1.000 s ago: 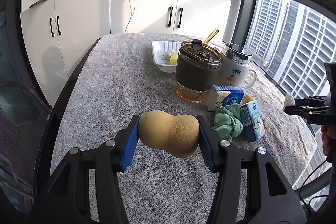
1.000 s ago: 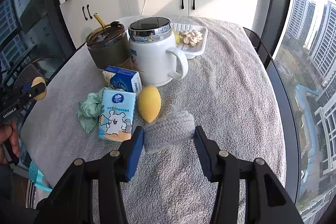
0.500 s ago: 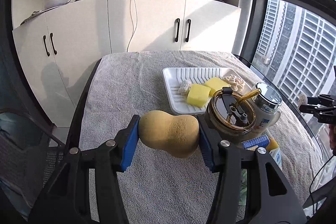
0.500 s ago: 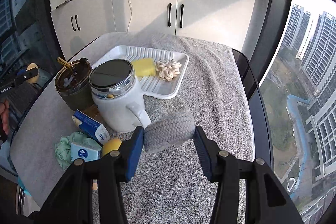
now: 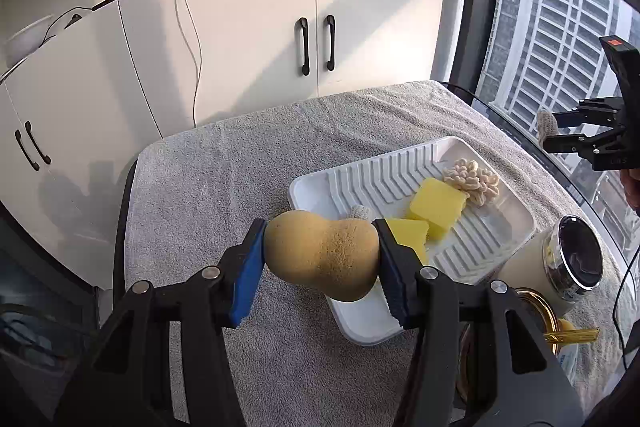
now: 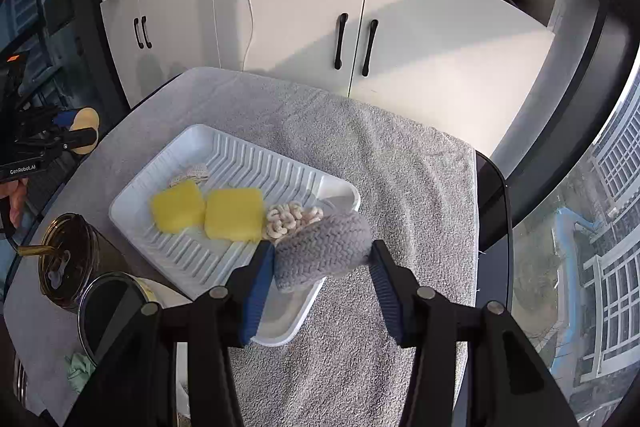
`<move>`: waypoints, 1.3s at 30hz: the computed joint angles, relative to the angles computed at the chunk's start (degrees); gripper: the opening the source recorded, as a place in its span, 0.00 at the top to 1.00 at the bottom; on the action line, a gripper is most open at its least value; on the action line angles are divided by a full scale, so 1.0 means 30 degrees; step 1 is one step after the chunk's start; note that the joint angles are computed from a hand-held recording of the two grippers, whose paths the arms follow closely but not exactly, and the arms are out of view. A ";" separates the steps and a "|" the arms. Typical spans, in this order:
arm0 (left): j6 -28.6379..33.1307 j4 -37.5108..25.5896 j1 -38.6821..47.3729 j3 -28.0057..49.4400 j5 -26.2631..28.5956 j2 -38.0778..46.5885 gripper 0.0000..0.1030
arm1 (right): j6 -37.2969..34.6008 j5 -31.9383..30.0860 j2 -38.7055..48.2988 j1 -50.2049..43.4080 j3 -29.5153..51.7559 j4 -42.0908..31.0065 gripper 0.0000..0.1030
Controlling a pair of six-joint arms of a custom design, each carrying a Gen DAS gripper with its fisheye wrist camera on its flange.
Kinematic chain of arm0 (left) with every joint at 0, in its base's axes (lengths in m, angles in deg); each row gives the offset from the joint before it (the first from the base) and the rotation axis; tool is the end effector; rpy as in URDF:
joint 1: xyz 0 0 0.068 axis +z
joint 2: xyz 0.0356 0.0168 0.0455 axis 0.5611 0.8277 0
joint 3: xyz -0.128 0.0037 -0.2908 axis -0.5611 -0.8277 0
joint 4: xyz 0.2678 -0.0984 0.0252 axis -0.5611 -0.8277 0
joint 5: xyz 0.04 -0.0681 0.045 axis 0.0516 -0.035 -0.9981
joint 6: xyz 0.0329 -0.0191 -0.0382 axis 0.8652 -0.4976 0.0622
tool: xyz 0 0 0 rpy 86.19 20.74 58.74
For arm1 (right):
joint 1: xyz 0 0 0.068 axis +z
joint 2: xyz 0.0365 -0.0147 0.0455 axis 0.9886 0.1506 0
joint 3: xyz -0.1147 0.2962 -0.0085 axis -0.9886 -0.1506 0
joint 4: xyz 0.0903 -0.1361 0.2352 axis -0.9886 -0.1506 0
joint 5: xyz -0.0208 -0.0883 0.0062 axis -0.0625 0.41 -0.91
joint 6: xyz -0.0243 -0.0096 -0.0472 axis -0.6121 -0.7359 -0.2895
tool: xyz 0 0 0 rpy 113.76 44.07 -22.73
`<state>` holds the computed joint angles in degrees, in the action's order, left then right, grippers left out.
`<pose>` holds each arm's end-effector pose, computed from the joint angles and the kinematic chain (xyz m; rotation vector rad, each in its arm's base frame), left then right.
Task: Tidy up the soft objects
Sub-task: 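Carry the gourd sponge with the left gripper while the right gripper carries the knitted roll to the tray, then open the left gripper over the tray while the right gripper releases the knitted roll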
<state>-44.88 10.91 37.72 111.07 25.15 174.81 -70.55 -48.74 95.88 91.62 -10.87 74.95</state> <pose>0.3166 0.0071 0.0945 0.5899 2.2921 -0.2096 0.2817 0.0530 0.1220 -0.4495 2.5132 0.0754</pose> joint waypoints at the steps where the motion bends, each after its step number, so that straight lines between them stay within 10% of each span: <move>1: 0.0024 -0.0187 -0.0377 0.0559 -0.0141 0.0378 0.52 | -0.0194 -0.0092 0.0731 -0.0009 0.0691 -0.0029 0.50; 16: 0.0811 -0.3142 -0.2863 0.5711 -0.1341 0.5082 0.51 | -0.1910 -0.1114 0.8711 0.0418 0.7389 -0.1955 0.50; 39: 0.0770 -0.3758 -0.2964 0.7755 -0.0712 0.7940 0.46 | -0.2364 -0.0690 1.1202 0.0775 0.8697 -0.1828 0.47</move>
